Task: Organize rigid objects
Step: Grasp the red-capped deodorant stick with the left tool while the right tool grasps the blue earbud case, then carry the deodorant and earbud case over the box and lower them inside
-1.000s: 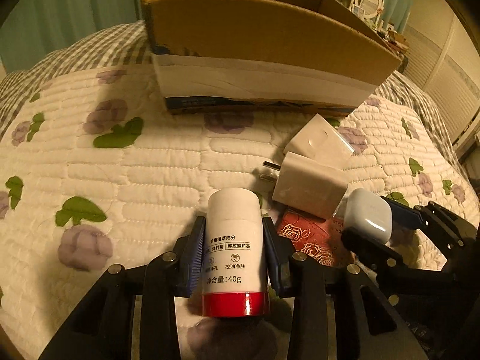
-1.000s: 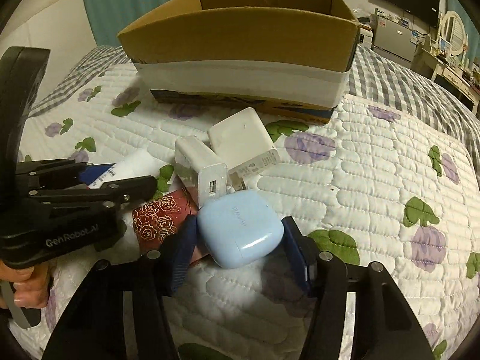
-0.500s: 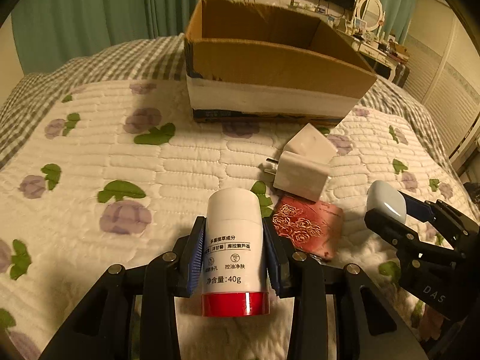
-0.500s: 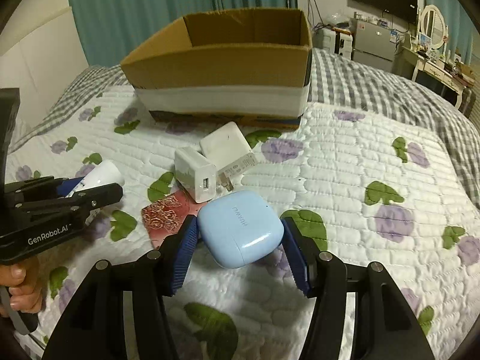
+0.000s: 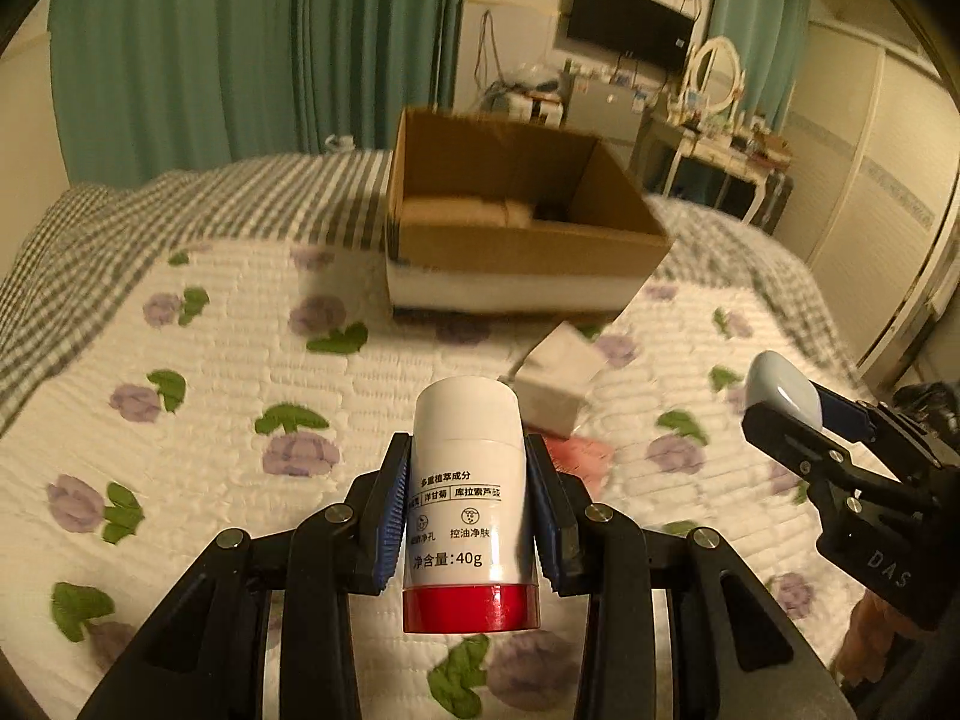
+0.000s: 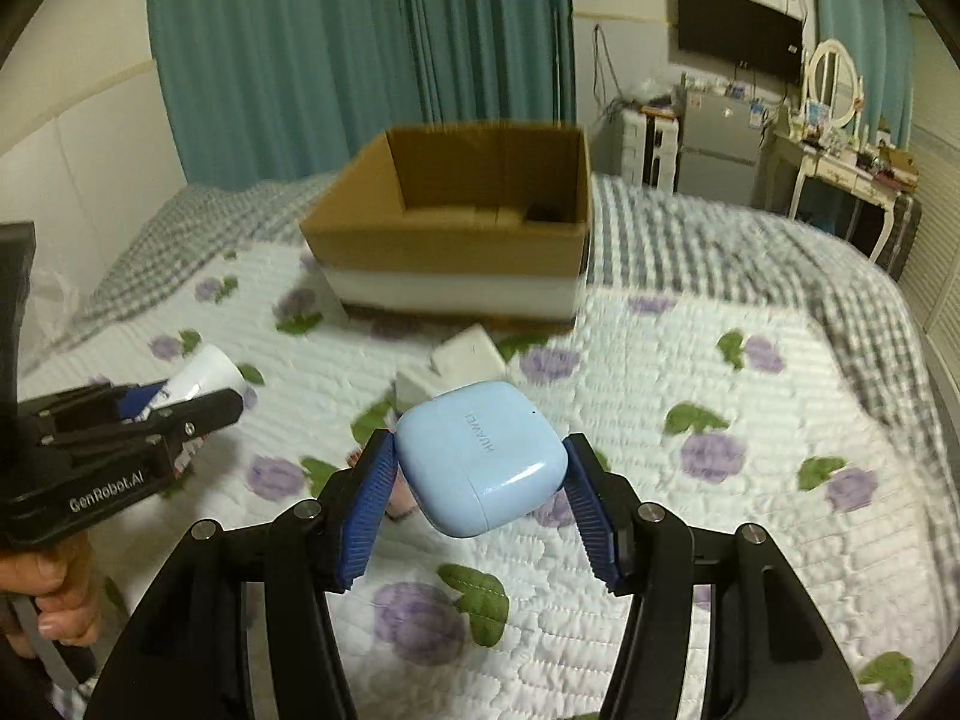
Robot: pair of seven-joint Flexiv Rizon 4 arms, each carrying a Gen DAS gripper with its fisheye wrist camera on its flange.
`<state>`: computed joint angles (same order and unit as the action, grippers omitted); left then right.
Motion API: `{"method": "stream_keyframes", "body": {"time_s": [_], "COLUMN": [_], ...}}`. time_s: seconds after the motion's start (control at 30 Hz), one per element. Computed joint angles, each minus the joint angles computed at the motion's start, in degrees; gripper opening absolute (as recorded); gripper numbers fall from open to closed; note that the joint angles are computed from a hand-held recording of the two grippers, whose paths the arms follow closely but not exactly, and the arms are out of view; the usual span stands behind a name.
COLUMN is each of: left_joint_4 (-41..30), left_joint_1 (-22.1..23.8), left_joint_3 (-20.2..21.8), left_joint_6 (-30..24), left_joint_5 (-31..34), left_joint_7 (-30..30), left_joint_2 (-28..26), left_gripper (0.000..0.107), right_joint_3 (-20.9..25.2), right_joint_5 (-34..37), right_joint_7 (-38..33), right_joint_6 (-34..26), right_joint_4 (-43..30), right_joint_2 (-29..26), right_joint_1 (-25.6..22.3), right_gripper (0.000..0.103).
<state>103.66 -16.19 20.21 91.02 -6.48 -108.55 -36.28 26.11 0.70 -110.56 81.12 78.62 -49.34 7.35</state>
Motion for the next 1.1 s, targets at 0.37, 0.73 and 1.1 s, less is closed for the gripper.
{"method": "stream_keyframes", "body": {"time_s": [0.37, 0.73, 1.1], "left_joint_4": [2.0, -0.3, -8.1], "left_joint_1": [-6.8, -4.0, 4.6], "left_joint_3": [7.9, 4.1, -5.5], "left_joint_6": [7.6, 13.3, 15.4], "left_joint_5": [-2.2, -8.1, -12.4], "left_joint_7": [2.0, 10.0, 19.0], "left_joint_2": [4.2, 5.7, 2.3], "left_gripper": [0.036, 0.036, 0.036], "right_joint_3": [6.6, 15.2, 14.6], "right_joint_5": [0.6, -3.0, -8.9], "right_joint_7": [-2.6, -5.4, -2.9], "right_joint_6": [5.9, 9.7, 9.3], "right_joint_4": [2.1, -1.4, -11.6], "right_joint_2": [4.7, 4.6, -0.7], "right_joint_1": [-3.4, -7.9, -4.0], "right_gripper": [0.056, 0.056, 0.056]}}
